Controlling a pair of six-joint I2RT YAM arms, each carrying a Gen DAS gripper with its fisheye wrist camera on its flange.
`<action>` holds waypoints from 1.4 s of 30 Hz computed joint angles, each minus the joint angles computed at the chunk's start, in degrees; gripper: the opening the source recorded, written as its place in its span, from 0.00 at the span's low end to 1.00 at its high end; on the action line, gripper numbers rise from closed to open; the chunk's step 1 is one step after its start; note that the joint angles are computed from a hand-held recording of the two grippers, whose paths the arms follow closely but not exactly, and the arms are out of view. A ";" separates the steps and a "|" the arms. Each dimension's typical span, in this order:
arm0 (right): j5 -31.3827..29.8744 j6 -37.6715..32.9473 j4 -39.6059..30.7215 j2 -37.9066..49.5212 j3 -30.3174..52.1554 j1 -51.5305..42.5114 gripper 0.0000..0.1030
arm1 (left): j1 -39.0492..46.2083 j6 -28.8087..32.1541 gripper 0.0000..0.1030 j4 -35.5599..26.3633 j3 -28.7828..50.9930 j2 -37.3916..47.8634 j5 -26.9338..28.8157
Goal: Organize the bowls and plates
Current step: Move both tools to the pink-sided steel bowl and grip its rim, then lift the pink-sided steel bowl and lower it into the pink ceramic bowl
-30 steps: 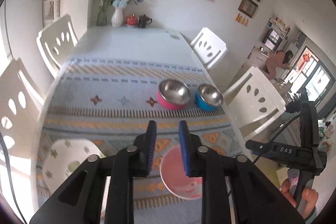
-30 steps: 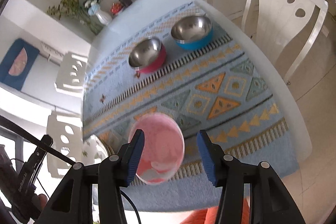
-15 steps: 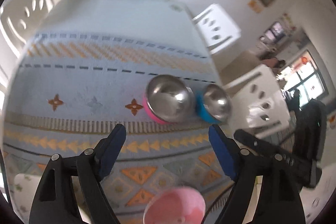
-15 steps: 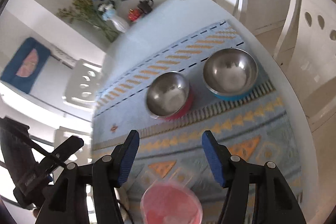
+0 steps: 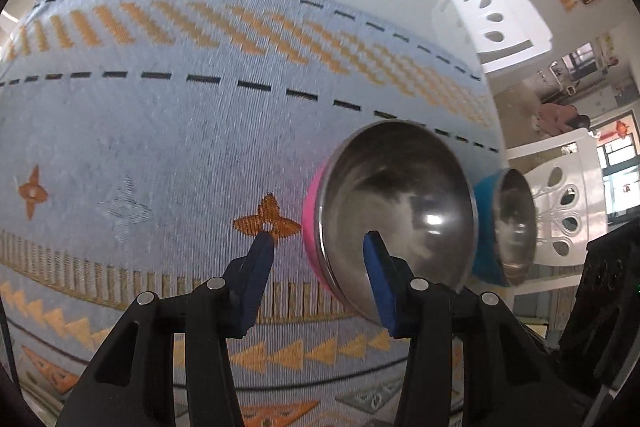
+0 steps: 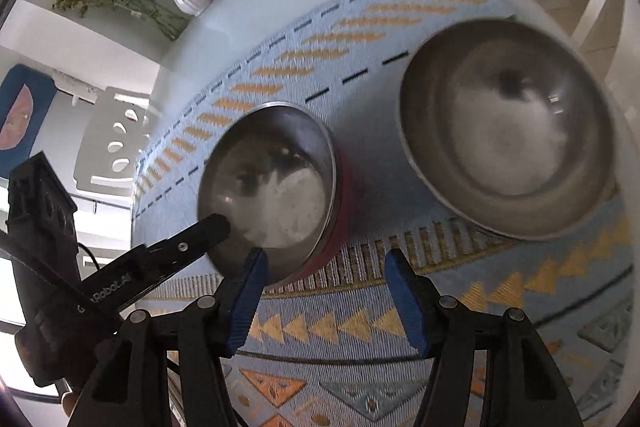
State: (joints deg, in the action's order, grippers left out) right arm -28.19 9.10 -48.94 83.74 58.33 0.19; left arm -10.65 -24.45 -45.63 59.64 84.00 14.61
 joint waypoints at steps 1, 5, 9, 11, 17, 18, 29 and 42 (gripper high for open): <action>0.69 0.31 1.03 0.44 -0.30 0.71 0.58 | -0.02 -0.12 0.42 0.60 -0.14 0.67 -0.38; 2.35 1.48 4.69 2.88 -0.90 2.39 0.54 | 0.13 -0.04 0.33 2.11 -0.08 3.49 0.49; 2.47 1.38 7.44 4.62 -1.35 3.15 0.38 | 0.52 0.51 0.14 3.55 -0.69 4.83 2.40; 2.73 0.30 8.06 4.61 -1.45 3.71 0.35 | 0.19 1.50 0.14 3.66 -0.99 4.12 2.28; 3.02 -4.49 7.69 0.08 -3.60 4.19 0.30 | -0.50 4.71 0.13 1.47 -2.29 -3.50 -0.01; 3.18 -4.67 6.94 -1.35 -3.67 4.55 0.29 | -0.39 4.94 0.13 0.36 -2.55 -5.86 -0.60; 8.09 0.90 -3.38 -18.40 -2.18 17.99 0.29 | 4.36 3.95 0.13 -14.69 -3.37 -29.10 -2.72; 19.06 21.98 -19.67 -39.66 -2.56 43.37 0.31 | 4.64 2.24 0.13 -35.52 -2.03 -51.57 -0.86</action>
State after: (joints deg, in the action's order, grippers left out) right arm -9.13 31.08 -68.61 44.07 55.78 43.55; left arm -6.01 -22.20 -81.15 57.61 32.44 13.75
